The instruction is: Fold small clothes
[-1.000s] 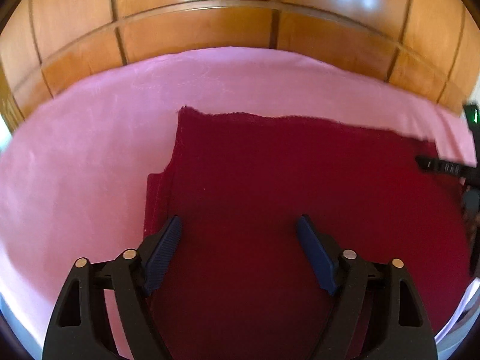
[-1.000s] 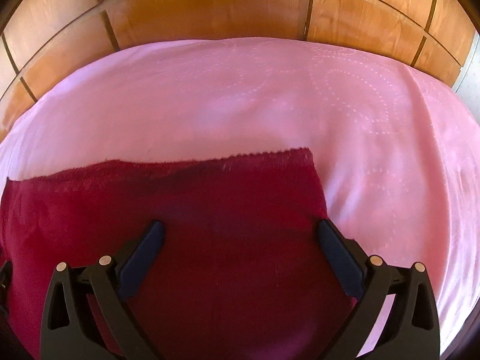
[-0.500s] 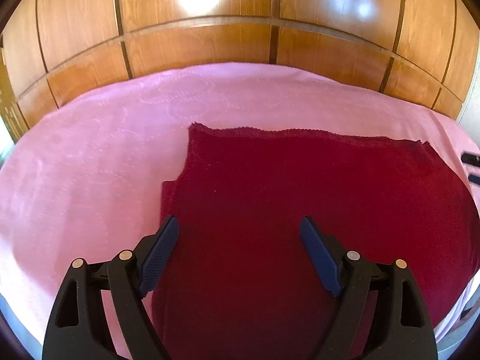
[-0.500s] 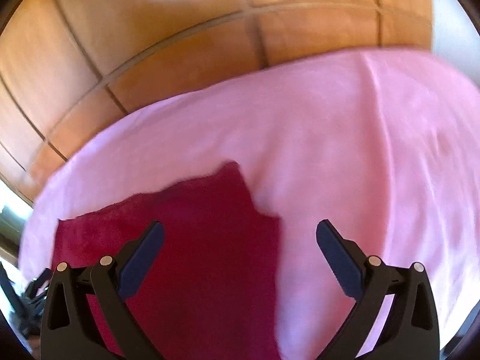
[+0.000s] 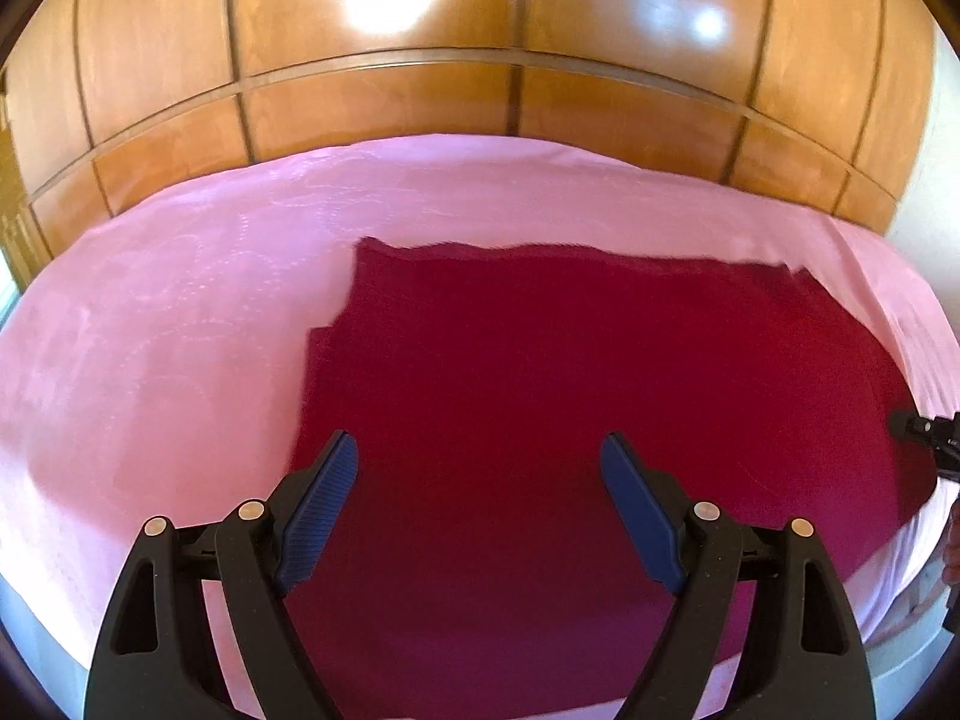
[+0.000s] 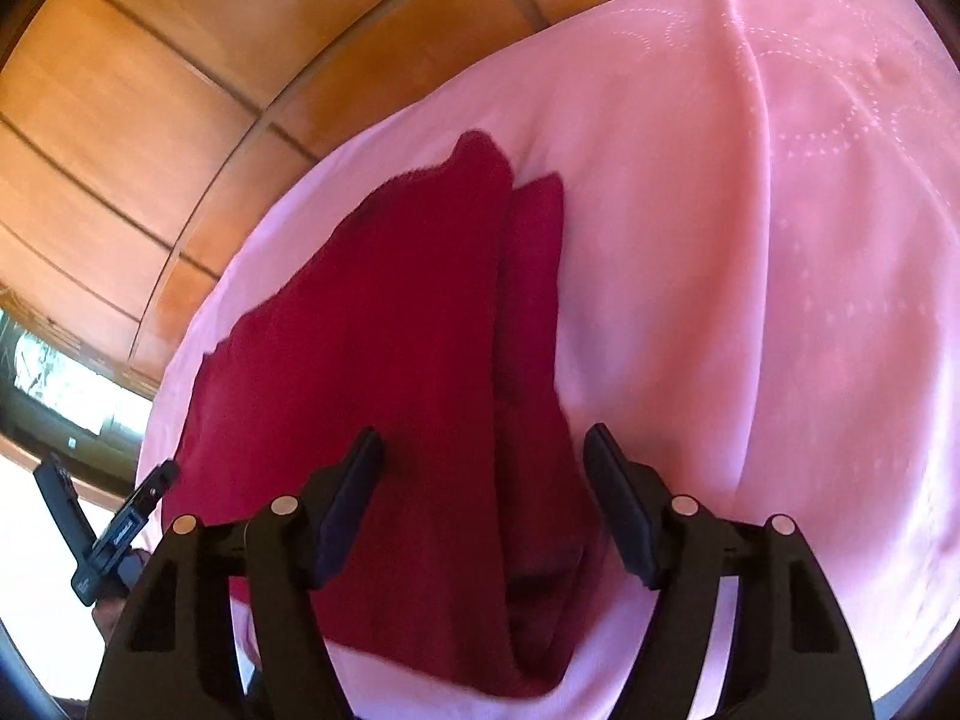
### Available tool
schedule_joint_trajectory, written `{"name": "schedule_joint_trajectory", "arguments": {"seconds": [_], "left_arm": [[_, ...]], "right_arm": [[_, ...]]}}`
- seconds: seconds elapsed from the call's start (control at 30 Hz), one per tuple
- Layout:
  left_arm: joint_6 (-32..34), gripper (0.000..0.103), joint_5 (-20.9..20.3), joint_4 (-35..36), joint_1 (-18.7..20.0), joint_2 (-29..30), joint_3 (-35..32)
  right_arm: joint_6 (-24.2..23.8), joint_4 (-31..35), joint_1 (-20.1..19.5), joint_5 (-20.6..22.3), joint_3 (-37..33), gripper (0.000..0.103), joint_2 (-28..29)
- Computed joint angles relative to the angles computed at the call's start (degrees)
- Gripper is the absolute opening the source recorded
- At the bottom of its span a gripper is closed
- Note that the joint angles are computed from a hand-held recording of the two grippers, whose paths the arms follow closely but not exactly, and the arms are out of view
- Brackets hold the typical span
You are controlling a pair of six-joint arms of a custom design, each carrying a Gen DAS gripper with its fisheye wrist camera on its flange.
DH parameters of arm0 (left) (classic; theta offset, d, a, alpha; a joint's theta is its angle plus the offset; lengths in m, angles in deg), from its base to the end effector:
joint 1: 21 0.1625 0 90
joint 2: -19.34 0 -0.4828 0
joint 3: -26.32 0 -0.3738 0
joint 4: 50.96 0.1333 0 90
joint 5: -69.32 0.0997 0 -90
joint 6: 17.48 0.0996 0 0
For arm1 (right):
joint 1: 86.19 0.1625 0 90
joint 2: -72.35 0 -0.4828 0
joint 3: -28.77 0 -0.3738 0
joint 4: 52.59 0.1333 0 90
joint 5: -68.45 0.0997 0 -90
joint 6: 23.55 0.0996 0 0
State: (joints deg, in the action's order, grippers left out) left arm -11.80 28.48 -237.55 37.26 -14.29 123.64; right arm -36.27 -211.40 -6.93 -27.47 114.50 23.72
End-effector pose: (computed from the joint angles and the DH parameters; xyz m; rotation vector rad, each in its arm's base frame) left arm -0.1838 -0.6938 0.0943 0.4398 2.2587 -0.8912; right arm -0.0197 -0.7638 0.2675 0.0074 -2.8333 0.7580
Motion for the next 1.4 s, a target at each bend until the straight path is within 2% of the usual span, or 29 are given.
{"name": "schedule_joint_trajectory", "arguments": {"seconds": [0.13,0.27,0.33,0.4,0.5,0.57,0.67,0.73,0.8,0.93,1.0,1.1,1.13,1.2,1.23,1.3,1.4], "left_arm": [[-0.2,0.082,-0.6,2.7,0.3,0.8,-0.8],[-2.7,0.082,-3.7,4.7,1.6,0.2,-1.3],[-2.1,0.082,-4.9,5.0,2.0,0.0,-1.5],[-1.1,0.082,-6.1,4.8,2.4,-0.1,-1.6],[-1.0,0.074,-8.9,5.3,3.1,-1.0,-1.4],[-2.5,0.064,-12.7,6.0,3.7,-2.5,-1.1],[-6.0,0.052,-21.9,6.4,5.6,-5.8,0.0],[-7.7,0.052,-26.3,5.7,6.7,-7.6,0.9],[-9.0,0.052,-29.4,4.9,7.8,-9.6,2.0],[-11.1,0.052,-31.5,3.7,9.4,-12.7,4.1],[-12.2,0.052,-32.0,3.1,10.2,-14.0,5.1],[-14.9,0.052,-35.4,3.3,12.1,-15.5,5.6],[-15.4,0.052,-36.4,3.3,12.6,-15.8,5.7],[-16.2,0.052,-37.1,3.4,13.0,-16.1,5.6],[-16.7,0.052,-38.0,3.7,13.2,-16.1,5.4],[-17.0,0.053,-38.2,3.6,13.0,-16.4,5.6],[-17.8,0.057,-38.2,4.3,12.6,-16.0,4.4]], "right_arm": [[-0.8,0.8,0.5,-1.2,1.6,0.067,-1.1],[-1.0,3.5,1.8,-1.7,0.4,0.032,-0.6],[-1.6,3.7,2.5,-2.2,0.0,0.028,-0.3],[-0.8,4.3,3.1,0.9,-0.5,0.027,-0.4],[-1.0,4.3,4.4,7.4,-1.5,0.025,-0.3],[-1.8,4.9,5.5,12.1,-2.3,0.025,0.0],[-3.9,6.4,8.2,16.1,-4.8,0.024,2.0],[-5.3,8.2,9.8,17.4,-7.2,0.024,4.1],[-6.7,11.4,11.8,17.6,-10.5,0.024,7.3],[-8.3,17.6,14.4,16.0,-16.4,0.024,13.3],[-9.6,20.7,15.9,13.2,-19.4,0.024,16.7],[-12.2,23.8,18.0,7.5,-22.9,0.024,21.3],[-13.5,22.6,18.8,3.9,-22.6,0.024,22.2],[-15.6,21.3,19.6,0.8,-22.5,0.028,23.3],[-16.8,20.7,19.7,1.3,-22.0,0.033,23.4],[-18.8,20.8,19.1,6.4,-19.9,0.063,22.0],[-20.1,21.8,18.6,9.5,-17.5,0.071,19.8]]}}
